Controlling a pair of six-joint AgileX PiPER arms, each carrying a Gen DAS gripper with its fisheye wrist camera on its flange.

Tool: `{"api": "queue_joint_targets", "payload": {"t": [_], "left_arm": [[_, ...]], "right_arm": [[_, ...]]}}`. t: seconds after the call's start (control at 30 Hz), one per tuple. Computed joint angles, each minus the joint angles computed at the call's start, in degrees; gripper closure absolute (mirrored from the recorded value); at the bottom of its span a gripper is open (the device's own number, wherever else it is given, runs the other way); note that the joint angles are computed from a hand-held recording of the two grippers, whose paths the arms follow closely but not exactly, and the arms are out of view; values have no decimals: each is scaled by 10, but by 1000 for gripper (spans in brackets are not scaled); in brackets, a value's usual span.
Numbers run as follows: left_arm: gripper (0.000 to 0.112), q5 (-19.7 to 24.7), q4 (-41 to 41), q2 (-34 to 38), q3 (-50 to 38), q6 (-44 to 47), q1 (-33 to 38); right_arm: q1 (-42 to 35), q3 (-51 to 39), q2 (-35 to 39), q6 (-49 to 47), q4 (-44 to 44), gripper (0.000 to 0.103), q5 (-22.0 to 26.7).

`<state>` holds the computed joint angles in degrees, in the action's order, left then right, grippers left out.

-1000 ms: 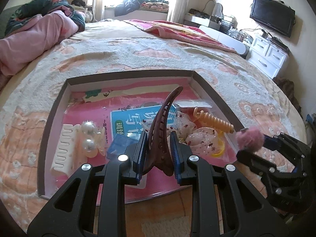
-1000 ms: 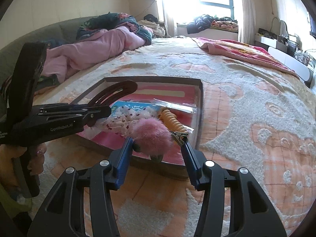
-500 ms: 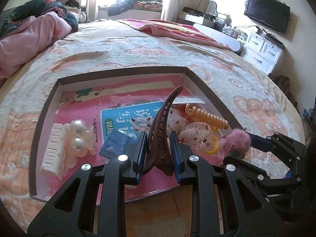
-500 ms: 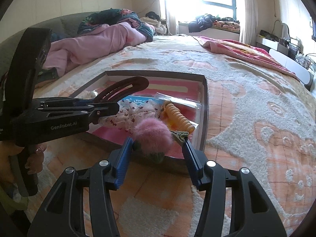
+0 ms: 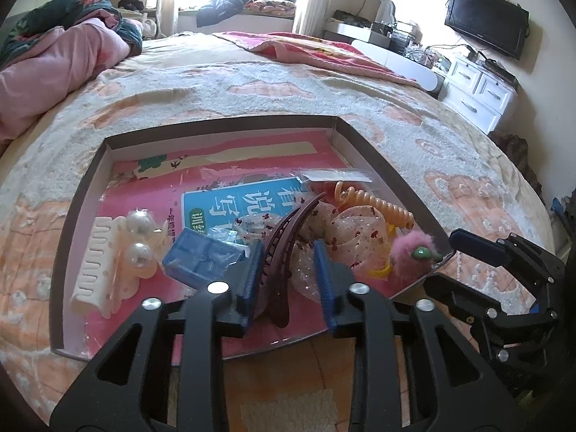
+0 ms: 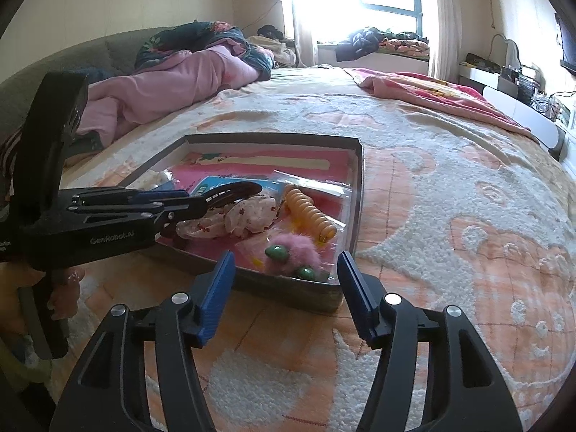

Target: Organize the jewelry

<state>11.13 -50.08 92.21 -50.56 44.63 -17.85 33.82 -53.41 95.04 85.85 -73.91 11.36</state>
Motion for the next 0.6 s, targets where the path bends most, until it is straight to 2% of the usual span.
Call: {"api": "queue_joint_targets", "payload": {"t": [0.33,0.6], "left_arm": [[81,-2,-5,-30,26,-6,0],[68,-18,58,-82,69,-81,-2]], "right_arm": [[0,22,-30,55,-42,38,13],[17,39,-58,92,-77,32,36]]}}
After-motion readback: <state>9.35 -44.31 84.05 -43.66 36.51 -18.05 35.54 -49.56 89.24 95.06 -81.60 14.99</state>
